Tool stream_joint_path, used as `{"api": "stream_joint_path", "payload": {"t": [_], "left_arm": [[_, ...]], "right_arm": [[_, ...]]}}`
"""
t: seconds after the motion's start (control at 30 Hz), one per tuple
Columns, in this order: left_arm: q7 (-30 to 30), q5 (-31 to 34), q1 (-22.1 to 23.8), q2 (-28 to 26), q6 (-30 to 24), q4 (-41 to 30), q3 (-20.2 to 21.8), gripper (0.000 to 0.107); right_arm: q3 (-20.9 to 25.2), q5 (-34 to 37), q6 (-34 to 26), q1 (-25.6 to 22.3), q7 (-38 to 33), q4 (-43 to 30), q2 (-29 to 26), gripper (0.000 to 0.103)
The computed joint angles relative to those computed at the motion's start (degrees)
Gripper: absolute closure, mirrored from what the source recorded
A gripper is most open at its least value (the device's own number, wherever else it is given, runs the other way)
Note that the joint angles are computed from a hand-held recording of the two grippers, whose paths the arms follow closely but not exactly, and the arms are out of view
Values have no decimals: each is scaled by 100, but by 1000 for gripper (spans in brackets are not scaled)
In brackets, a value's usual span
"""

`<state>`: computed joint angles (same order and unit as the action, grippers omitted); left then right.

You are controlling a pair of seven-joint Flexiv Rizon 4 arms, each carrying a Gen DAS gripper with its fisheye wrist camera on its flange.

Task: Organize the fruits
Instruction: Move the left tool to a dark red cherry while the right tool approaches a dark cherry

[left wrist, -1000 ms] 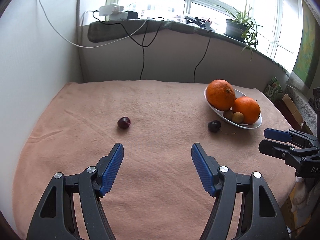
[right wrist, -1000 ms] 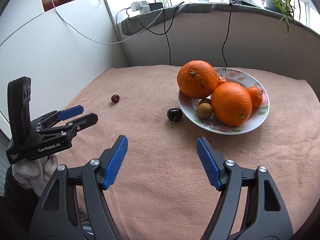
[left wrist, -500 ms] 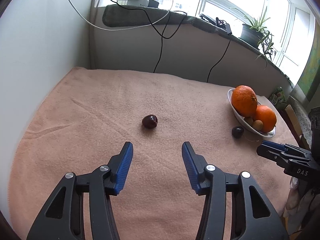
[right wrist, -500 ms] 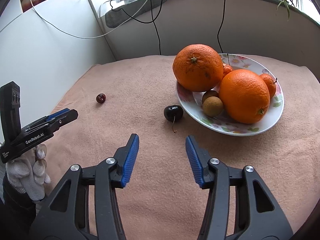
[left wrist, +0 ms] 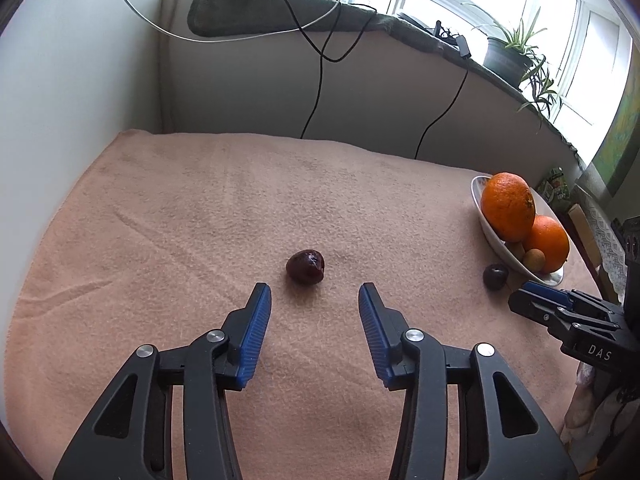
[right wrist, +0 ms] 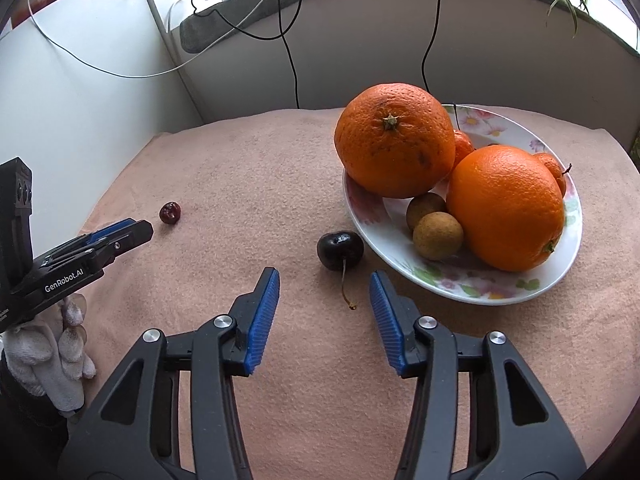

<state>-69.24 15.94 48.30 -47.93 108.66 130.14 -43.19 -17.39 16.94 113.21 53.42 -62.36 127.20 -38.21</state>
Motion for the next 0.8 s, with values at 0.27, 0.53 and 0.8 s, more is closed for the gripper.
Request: {"api": "stream_joint_path", "payload": {"t": [0.27, 0.53, 0.8], "left_arm": [[51, -144, -96, -115, -206, -236, -22, 63], [285, -371, -99, -240, -438, -347, -88, 68], [457, -518, -79, -272, -522, -352, -144, 68]], "right_arm": [[-172, -2, -199, 158, 248, -150, -128, 62], [-644, -14, -341, 541, 509, -195, -269, 62], [-806, -257, -499, 594, 748, -308, -388, 62]]}}
